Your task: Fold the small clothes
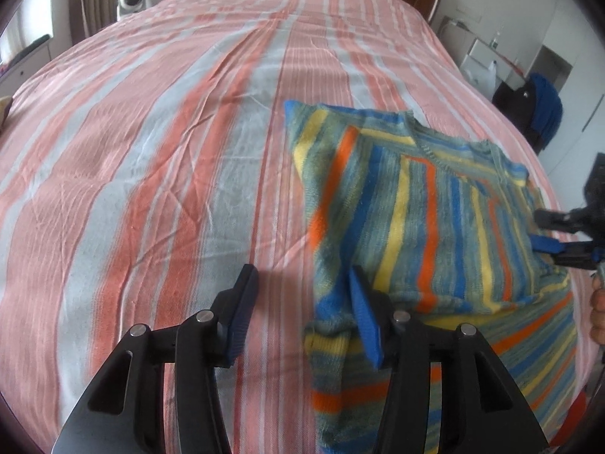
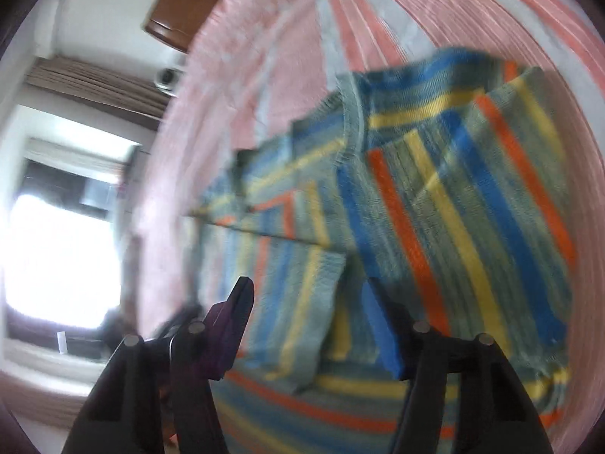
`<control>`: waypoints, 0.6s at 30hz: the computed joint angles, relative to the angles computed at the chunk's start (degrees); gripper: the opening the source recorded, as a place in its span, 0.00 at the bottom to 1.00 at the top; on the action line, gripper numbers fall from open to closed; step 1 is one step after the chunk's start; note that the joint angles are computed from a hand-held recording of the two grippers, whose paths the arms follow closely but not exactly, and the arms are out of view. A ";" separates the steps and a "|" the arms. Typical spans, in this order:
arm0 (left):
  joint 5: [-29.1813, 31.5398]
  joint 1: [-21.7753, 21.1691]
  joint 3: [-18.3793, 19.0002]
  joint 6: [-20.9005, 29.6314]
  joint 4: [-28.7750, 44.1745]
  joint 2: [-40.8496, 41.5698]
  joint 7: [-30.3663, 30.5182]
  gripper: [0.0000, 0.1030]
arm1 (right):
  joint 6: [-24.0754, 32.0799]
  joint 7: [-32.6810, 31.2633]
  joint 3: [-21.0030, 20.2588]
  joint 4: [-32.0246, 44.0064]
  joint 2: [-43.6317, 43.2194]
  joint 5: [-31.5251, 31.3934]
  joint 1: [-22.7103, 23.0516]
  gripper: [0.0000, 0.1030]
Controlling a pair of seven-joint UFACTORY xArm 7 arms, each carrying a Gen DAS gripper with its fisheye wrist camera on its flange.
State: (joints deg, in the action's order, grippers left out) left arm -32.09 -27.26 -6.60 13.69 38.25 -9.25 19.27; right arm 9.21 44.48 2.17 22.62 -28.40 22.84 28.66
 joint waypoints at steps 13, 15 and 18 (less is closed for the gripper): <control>-2.23 -0.90 -0.23 -1.03 -1.13 -1.77 0.07 0.66 | 10.70 9.23 13.50 4.49 1.17 -23.17 -15.39 0.11; -2.64 -1.38 0.58 0.42 -1.64 -3.17 0.01 0.69 | 12.82 12.06 15.58 4.34 -2.73 -25.99 -15.95 0.19; 2.60 0.72 -0.34 3.29 -2.67 -5.23 -4.70 0.70 | 7.17 7.48 13.32 2.87 -4.84 -25.36 -9.04 0.32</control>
